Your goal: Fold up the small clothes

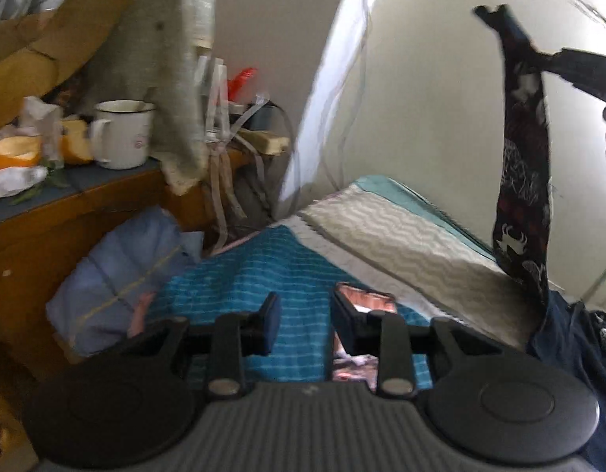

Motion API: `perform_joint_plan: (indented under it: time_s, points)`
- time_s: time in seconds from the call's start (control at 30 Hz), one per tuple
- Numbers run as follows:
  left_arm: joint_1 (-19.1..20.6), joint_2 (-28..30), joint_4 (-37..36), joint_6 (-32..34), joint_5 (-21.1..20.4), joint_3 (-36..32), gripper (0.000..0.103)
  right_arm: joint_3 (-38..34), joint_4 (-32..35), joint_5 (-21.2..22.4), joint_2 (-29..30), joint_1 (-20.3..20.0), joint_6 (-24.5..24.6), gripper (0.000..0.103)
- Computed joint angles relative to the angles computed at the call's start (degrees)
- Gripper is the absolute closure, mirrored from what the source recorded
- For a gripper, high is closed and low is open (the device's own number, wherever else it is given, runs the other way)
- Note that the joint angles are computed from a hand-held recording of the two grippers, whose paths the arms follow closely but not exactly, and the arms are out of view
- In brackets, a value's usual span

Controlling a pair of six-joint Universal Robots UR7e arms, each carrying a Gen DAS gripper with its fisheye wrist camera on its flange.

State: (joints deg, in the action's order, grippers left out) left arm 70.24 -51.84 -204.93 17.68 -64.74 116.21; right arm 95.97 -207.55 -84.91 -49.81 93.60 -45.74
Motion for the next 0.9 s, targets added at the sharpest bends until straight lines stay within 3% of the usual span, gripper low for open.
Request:
perform_joint_plan:
  time_s: [0.13, 0.27, 0.33, 0.37, 0.47, 0.57, 0.63, 0.67, 0.7, 0.73, 0.83, 0.9]
  points:
    - [-1.44, 4.41, 4.97, -0.22, -3.45, -6.27, 0.075, 2.41, -1.33, -0.43, -5.95, -5.37, 7.3, 0.103]
    - [-3.89, 11.64, 13.51, 0.32, -7.84, -16.28, 0.074, 10.14, -6.18, 3.32, -12.29, -14.37, 13.04, 0.103]
    - [-5.0, 16.0, 18.25, 1.21, -10.24, -22.14, 0.065, 14.75, -9.38, 5.41, -14.72, -19.91, 15.51, 0.103]
    - [-5.65, 18.75, 21.28, 1.18, -11.16, -25.76, 0.057, 16.36, -10.28, 6.26, -15.57, -22.62, 16.79, 0.103]
    - [-7.44, 27.8, 32.78, 0.72, -10.43, -38.45, 0.054, 19.5, -10.68, 8.82, -16.52, -30.28, 21.79, 0.103]
    - [-8.12, 36.69, 45.2, -2.12, -8.75, -52.07, 0.054, 20.34, -10.7, 10.33, -15.6, -34.28, 23.57, 0.103]
    - [-7.71, 41.26, 52.41, -4.95, -10.21, -59.79, 0.055, 20.28, -9.84, 11.57, -15.59, -35.84, 24.18, 0.103]
    - [-7.57, 43.25, 54.55, -6.12, -10.91, -62.8, 0.062, 20.19, -9.26, 12.4, -15.82, -36.46, 24.41, 0.103]
    - [-7.73, 44.5, 54.3, -6.44, -10.14, -64.13, 0.068, 20.0, -8.81, 13.2, -16.12, -36.89, 24.41, 0.103]
    - [-7.93, 45.31, 51.97, -5.16, -9.2, -64.61, 0.087, 19.87, -9.02, 13.75, -16.26, -37.04, 24.42, 0.103]
    - [-7.55, 44.75, 42.72, -3.41, -14.12, -61.93, 0.093, 19.85, -13.18, 18.96, -16.03, -38.48, 27.98, 0.103]
    - [-7.7, 44.75, 35.35, -0.94, -14.5, -60.24, 0.093, 20.67, -16.32, 20.06, -15.61, -39.76, 30.1, 0.103]
